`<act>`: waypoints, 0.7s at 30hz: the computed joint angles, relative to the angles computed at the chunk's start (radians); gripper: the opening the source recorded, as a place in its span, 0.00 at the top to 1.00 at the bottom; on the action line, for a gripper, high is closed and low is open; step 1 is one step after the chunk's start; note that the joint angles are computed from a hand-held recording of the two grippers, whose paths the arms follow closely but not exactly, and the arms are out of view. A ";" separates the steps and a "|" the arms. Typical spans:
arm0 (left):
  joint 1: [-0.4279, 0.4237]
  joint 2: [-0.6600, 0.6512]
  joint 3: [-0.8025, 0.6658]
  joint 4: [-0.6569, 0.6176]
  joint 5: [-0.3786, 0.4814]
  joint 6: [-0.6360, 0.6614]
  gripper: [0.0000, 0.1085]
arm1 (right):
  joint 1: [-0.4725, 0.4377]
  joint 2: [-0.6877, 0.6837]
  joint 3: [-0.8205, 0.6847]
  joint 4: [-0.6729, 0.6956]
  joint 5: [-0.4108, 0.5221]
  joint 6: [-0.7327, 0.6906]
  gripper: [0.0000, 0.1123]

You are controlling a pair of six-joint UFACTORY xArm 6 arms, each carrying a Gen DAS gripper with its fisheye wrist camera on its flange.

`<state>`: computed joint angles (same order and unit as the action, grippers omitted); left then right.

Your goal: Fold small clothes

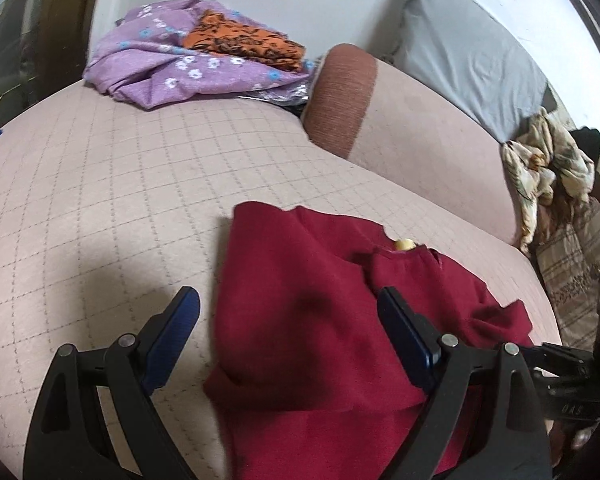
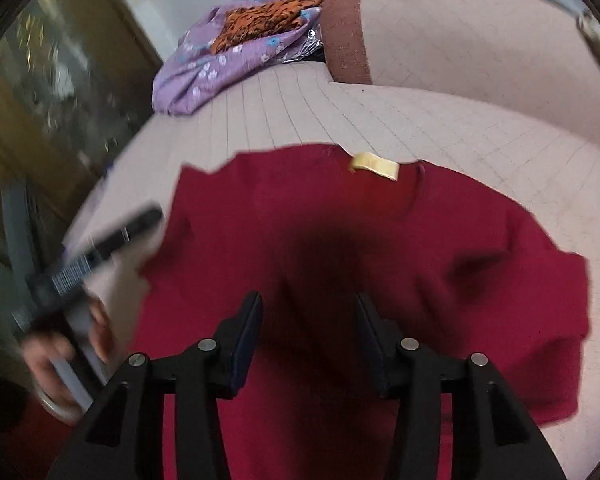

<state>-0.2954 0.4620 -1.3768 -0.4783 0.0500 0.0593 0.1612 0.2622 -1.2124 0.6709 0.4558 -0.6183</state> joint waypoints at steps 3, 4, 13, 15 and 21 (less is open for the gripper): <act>-0.018 -0.001 -0.008 0.002 0.026 0.032 0.16 | -0.020 -0.076 0.109 -0.038 -0.080 0.036 0.48; -0.027 -0.003 -0.014 -0.032 0.038 0.073 0.16 | -0.023 -0.096 0.133 -0.020 -0.094 0.033 0.45; -0.071 0.015 -0.068 -0.062 0.104 0.079 0.16 | -0.115 -0.078 0.086 0.484 -0.065 -0.284 0.35; -0.066 0.008 -0.048 -0.106 0.080 0.111 0.16 | -0.106 -0.016 0.009 0.601 0.014 -0.394 0.35; -0.026 0.010 -0.057 -0.371 0.142 0.337 0.16 | 0.004 0.213 -0.202 0.297 -0.077 -0.194 0.36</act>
<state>-0.3218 0.4722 -1.4342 -0.8491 0.1925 0.3959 0.1651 0.4754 -1.4146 0.9683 0.3786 -0.8122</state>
